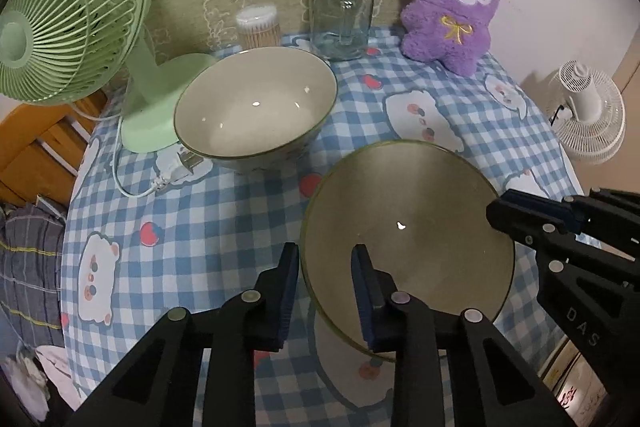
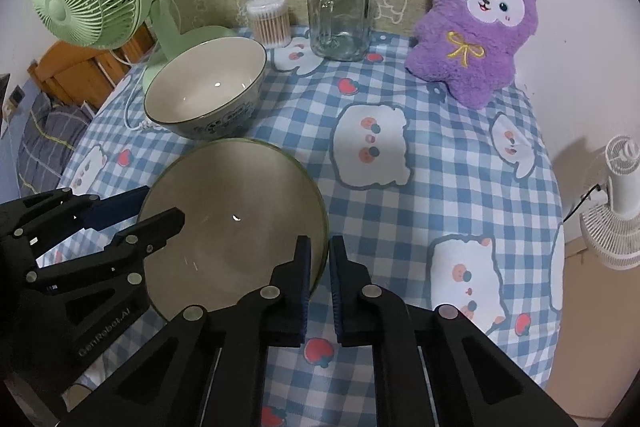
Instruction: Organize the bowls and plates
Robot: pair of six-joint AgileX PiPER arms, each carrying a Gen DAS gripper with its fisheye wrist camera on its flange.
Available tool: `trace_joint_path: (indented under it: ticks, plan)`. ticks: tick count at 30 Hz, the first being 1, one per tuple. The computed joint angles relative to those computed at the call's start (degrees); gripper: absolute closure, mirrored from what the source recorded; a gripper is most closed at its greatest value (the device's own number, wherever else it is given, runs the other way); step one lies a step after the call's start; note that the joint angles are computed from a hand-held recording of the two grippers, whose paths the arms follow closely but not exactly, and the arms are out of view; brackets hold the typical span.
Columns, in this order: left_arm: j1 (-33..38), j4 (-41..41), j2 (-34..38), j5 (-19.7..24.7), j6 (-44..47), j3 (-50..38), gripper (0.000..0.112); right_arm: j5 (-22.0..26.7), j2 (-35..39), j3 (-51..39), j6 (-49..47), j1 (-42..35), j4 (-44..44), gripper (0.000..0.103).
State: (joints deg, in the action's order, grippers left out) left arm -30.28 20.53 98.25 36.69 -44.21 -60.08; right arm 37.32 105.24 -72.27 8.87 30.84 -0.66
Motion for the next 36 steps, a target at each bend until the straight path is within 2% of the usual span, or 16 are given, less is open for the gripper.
trace_joint_path:
  ticks: [4,12,16,29,36]
  plan:
    - [0.37,-0.31,0.51,-0.02,0.20,-0.13,0.091,-0.08,-0.05,0.11,0.36,0.21,-0.28,0.092]
    - [1.70,-3.85,1.97,-1.04,3.91,-0.33,0.093,-0.44,1.16,-0.18,-0.17,-0.21,0.26,0.092]
    - [2.22,-3.91,2.44,-1.04,2.98,-0.53,0.102,-0.90,1.51,-0.25,0.43,-0.18,-0.54,0.092]
    - [-0.09,0.98,1.99,1.58,0.54,-1.09,0.102,-1.24,0.92,0.60,2.65,0.61,-2.78,0.092]
    - [-0.77,0.66,1.16,2.13,0.19,-0.37,0.102,-0.93,-0.46,2.14,4.61,1.49,-4.26,0.092]
